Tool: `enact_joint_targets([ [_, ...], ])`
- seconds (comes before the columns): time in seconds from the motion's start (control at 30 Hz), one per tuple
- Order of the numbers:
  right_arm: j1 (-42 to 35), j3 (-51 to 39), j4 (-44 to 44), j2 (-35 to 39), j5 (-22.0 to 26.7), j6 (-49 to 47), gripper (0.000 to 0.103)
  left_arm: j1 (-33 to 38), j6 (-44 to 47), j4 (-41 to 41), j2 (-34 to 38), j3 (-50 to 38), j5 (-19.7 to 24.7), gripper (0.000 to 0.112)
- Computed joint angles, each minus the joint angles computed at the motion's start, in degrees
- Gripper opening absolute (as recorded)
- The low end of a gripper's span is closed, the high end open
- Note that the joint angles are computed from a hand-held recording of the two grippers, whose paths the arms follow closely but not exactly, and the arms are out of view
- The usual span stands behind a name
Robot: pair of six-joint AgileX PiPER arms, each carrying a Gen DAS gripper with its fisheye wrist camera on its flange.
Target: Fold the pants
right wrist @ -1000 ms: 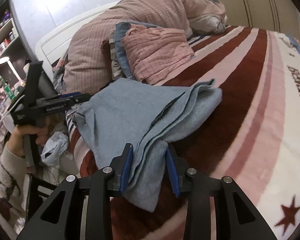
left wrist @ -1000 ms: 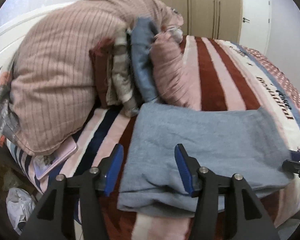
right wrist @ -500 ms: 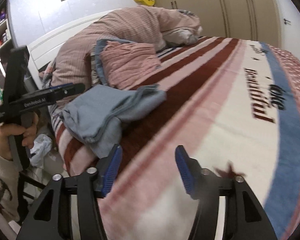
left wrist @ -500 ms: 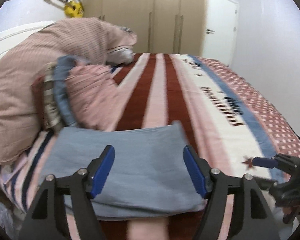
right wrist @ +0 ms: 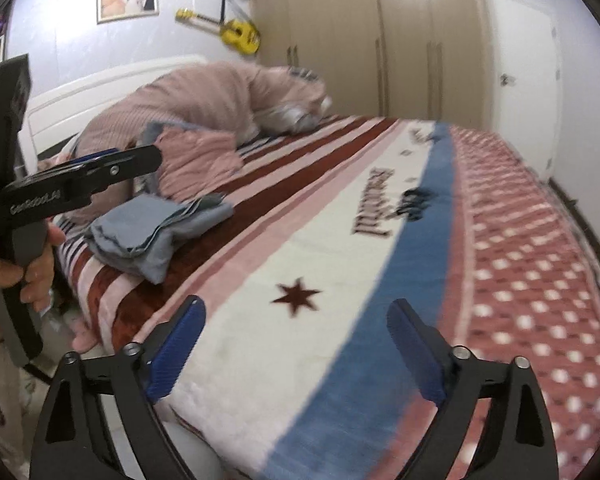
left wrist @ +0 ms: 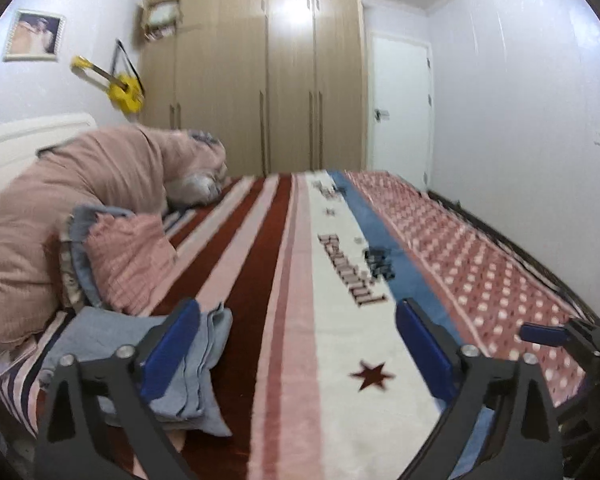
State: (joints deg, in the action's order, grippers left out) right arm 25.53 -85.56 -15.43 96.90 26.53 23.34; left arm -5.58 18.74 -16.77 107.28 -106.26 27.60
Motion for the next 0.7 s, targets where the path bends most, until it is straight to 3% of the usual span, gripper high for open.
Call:
enact_joint_targets([
  [0.1,0.8,5.32,-13.07,-5.39,-2.23,11.44,0.102,-2.48,-6.6,5.55,-4.49,6.98,-7.28,0.102],
  [0.3,3.02,9.67,-35.6,-10.14,-2.9,32.75,0.102,-3.11,-8.93,9.03,-6.73,11.15,-11.67,0.102],
  [0.47,3.75,9.26,-40.06,-9.77,-1.75,37.06,0.102,-1.53,-2.56,2.12,-5.42,9.44,-9.67,0.102],
  [0.7,3.99,9.24,-41.12,-9.55,-1.28,38.94,0.102,-1.01,0.02,-0.99,-5.13,9.31,-9.41,0.102],
])
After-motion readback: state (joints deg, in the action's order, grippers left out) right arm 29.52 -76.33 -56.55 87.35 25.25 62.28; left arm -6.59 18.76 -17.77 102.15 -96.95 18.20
